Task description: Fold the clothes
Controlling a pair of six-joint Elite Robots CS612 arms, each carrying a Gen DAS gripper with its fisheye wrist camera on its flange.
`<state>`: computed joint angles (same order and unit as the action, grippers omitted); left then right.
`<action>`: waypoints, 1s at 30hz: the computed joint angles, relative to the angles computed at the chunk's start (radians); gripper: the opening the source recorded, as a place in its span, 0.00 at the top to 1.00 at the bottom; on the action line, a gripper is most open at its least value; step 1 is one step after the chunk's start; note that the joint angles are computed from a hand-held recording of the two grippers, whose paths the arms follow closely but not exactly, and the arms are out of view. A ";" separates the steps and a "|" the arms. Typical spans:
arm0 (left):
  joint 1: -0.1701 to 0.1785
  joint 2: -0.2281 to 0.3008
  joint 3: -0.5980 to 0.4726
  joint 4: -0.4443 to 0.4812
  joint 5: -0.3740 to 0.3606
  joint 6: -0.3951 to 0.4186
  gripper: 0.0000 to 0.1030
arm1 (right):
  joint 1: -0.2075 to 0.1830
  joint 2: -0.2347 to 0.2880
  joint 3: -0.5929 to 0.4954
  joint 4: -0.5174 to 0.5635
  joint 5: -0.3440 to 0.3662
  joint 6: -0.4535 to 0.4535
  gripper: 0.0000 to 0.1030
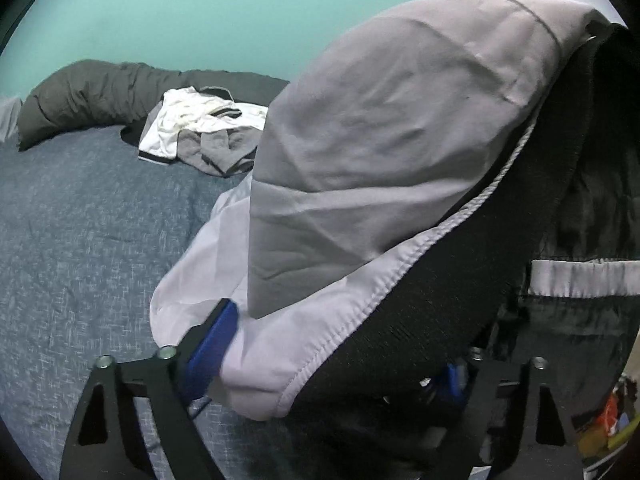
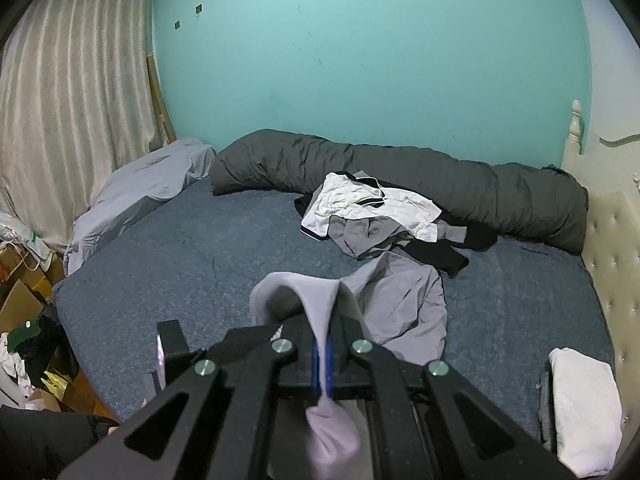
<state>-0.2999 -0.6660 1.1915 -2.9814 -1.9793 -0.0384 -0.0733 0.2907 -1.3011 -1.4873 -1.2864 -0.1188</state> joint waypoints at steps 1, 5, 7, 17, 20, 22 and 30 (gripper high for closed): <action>0.001 0.000 0.000 0.000 0.003 0.003 0.17 | -0.001 0.000 0.002 -0.001 -0.001 0.000 0.98; 0.006 -0.002 0.003 -0.002 0.006 0.014 0.29 | -0.005 0.000 0.009 0.004 -0.004 0.007 0.98; 0.007 -0.005 0.005 0.012 0.017 0.036 0.39 | -0.007 0.001 0.010 0.009 -0.001 0.009 0.98; 0.019 -0.011 -0.035 0.063 0.069 0.145 0.83 | -0.029 0.030 0.015 0.059 -0.052 0.040 0.98; 0.022 -0.011 -0.056 0.089 0.084 0.184 0.83 | -0.040 0.051 0.014 0.079 -0.068 0.055 0.97; 0.019 -0.010 -0.073 0.121 0.097 0.220 0.83 | -0.048 0.068 0.013 0.087 -0.061 0.075 0.95; 0.002 0.002 -0.106 0.194 0.117 0.259 0.83 | -0.071 0.134 -0.024 0.130 -0.079 0.130 0.72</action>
<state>-0.2977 -0.6638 1.0853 -2.7872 -1.8621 0.2204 -0.1439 0.4244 -1.3253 -1.3568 -1.3656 0.0108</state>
